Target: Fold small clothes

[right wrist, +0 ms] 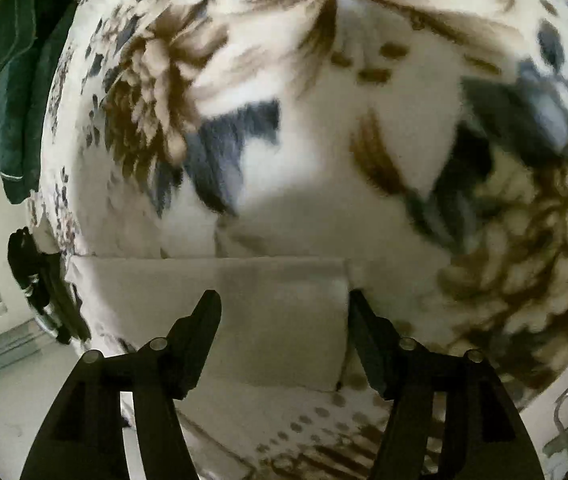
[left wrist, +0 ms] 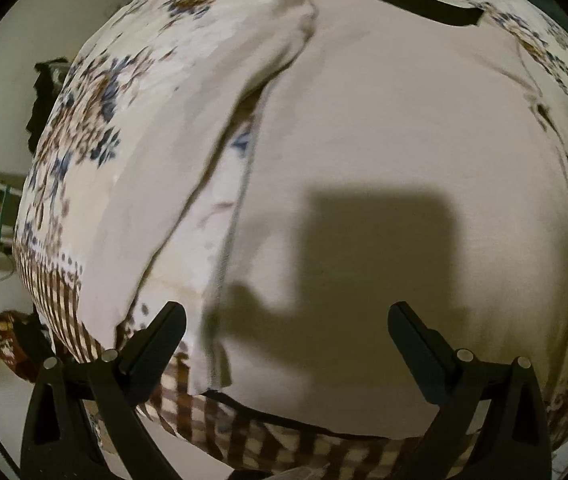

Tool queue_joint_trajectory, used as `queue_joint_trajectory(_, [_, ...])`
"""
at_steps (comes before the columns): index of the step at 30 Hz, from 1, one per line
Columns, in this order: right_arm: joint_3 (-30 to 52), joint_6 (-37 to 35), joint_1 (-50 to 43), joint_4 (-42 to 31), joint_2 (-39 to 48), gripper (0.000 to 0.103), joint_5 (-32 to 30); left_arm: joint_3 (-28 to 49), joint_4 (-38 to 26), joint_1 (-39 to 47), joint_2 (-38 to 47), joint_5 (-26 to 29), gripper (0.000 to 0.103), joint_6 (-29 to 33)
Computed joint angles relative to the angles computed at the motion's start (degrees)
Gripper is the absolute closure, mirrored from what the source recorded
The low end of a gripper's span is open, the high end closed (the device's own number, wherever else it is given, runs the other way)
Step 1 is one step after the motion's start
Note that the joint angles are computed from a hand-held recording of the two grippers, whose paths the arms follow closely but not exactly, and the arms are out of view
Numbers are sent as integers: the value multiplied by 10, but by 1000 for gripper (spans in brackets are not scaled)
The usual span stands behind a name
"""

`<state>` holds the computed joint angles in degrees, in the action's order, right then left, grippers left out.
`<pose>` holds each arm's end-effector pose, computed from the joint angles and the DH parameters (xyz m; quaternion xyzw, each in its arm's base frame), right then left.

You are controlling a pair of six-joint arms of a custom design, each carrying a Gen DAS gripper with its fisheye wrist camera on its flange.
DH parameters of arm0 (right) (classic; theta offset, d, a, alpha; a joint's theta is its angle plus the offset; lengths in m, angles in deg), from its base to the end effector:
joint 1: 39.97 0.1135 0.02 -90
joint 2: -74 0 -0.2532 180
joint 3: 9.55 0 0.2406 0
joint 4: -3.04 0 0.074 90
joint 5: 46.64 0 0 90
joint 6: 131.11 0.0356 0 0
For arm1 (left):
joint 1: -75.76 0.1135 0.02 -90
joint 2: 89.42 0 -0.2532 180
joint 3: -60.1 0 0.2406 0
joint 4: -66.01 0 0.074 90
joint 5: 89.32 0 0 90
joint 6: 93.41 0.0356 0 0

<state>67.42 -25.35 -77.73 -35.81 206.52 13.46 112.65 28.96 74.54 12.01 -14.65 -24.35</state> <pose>0.2632 -0.1814 -0.0028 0.4435 0.8576 0.2601 0.0128 0.2362 0.0044 0.0724 -0.1743 0.9750 0.1240 0.0602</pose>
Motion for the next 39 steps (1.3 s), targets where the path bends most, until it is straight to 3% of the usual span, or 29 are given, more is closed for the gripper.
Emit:
queue_joint_trajectory(1, [-26, 22, 9, 39, -16, 49, 3, -7, 5, 8, 0, -1, 0, 3])
queue_joint_trajectory(2, [-54, 48, 21, 79, -36, 92, 0, -15, 15, 26, 1, -1, 0, 12])
queue_joint_trajectory(3, [-69, 63, 35, 94, -51, 95, -2, -21, 20, 40, 0, 0, 0, 19])
queue_joint_trajectory(5, [-115, 91, 81, 122, -118, 95, 27, -32, 30, 83, -9, 2, 0, 46])
queue_joint_trajectory(7, [-136, 105, 143, 97, -193, 95, 50, -47, 30, 133, -40, 0, 0, 78])
queue_joint_trajectory(10, [-110, 135, 310, 15, -299, 95, 114, -60, 20, 216, -92, 1, 0, 135])
queue_joint_trajectory(12, [-43, 142, 454, -59, -319, 95, 152, -62, 9, 285, -126, 4, 0, 191])
queue_joint_trajectory(16, [129, 151, 715, -160, -230, 95, 232, -65, 21, 423, -177, 15, 0, 318])
queue_joint_trajectory(20, [357, 145, 905, -254, -37, 95, 270, -73, 79, 538, -178, 25, 0, 423])
queue_joint_trajectory(25, [551, 151, 1015, -360, 127, 95, 300, -65, 121, 642, -133, 51, 0, 475])
queue_joint_trajectory(28, [632, 146, 1022, -417, 205, 93, 267, -57, 138, 674, -94, 61, 0, 483])
queue_joint_trajectory(30, [617, 148, 1005, -413, 215, 88, 192, -37, 133, 696, -61, 78, 0, 482])
queue_joint_trajectory(33, [446, 168, 957, -286, 125, 64, 48, 7, 91, 734, -23, 127, 0, 476])
queue_joint_trajectory(34, [374, 190, 942, -234, 79, 50, 27, 26, 72, 747, -7, 152, 0, 476])
queue_joint_trajectory(35, [312, 213, 927, -196, 36, 44, 30, 42, 56, 756, 9, 172, 0, 475])
queue_joint_trajectory(39, [169, 261, 867, -156, -59, 44, 75, 116, -31, 767, 105, 258, 0, 463])
